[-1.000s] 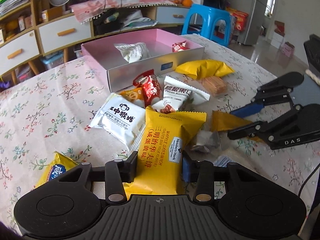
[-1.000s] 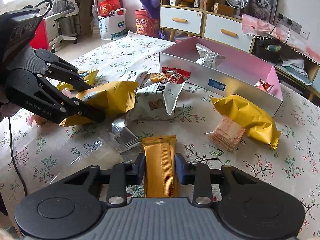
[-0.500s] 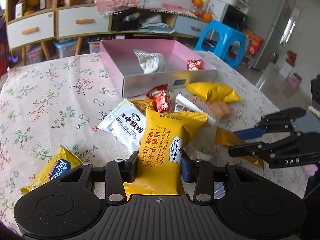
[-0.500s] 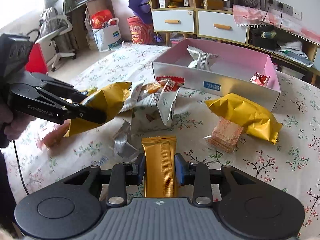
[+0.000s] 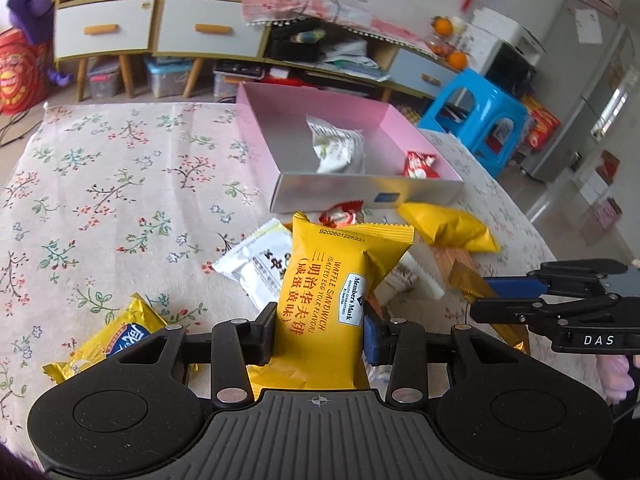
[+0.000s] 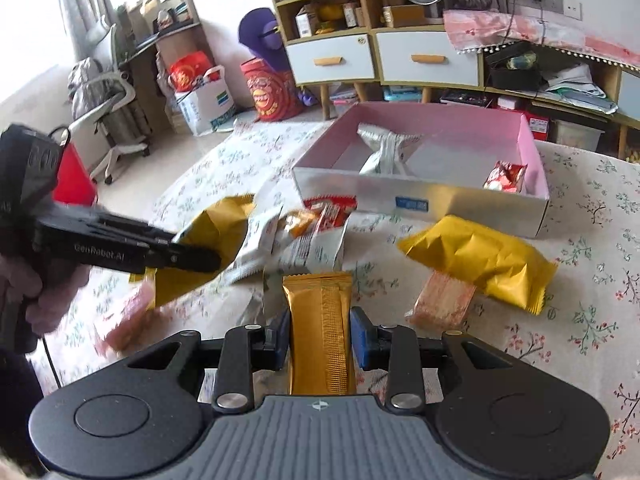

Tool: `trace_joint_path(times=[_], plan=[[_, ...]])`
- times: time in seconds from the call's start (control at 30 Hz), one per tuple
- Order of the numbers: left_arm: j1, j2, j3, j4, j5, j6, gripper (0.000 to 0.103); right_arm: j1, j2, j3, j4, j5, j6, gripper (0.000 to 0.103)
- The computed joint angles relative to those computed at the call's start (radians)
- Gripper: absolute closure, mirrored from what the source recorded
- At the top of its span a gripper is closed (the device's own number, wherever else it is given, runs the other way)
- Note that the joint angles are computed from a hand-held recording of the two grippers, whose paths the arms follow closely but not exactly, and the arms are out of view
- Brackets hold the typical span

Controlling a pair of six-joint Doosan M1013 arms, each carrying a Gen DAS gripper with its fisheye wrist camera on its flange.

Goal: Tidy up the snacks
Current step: 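Grasp the yellow pastry pack with the left tool while the right tool grasps the gold bar, then carry both snacks into the pink box and open both tools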

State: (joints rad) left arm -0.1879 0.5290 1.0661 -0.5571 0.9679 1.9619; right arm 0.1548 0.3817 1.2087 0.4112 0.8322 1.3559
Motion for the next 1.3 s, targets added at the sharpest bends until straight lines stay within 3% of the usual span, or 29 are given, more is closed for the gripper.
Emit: trace_joint_path(times=[0.3,0.73,0.97,1.3], plan=[[-0.024,0.041,-0.1,0.086,0.031,-0.161,0.065,-0.015,0.049,-0.101,-0.044,0.003,0.157,0.083],[-0.069,0.157,-0.314,0.274,0.03,-0.38,0.065,-0.04,0.179,-0.309,-0.167,0.063,0.472,0.083],[-0.098,0.226,-0.42,0.369,0.024,-0.406,0.065,-0.04,0.21,-0.35,-0.228,0.044,0.544,0.083],[-0.123,0.292,-0.501,0.428,-0.009,-0.378,0.065,-0.04,0.262,-0.427,-0.342,0.089,0.533,0.083]])
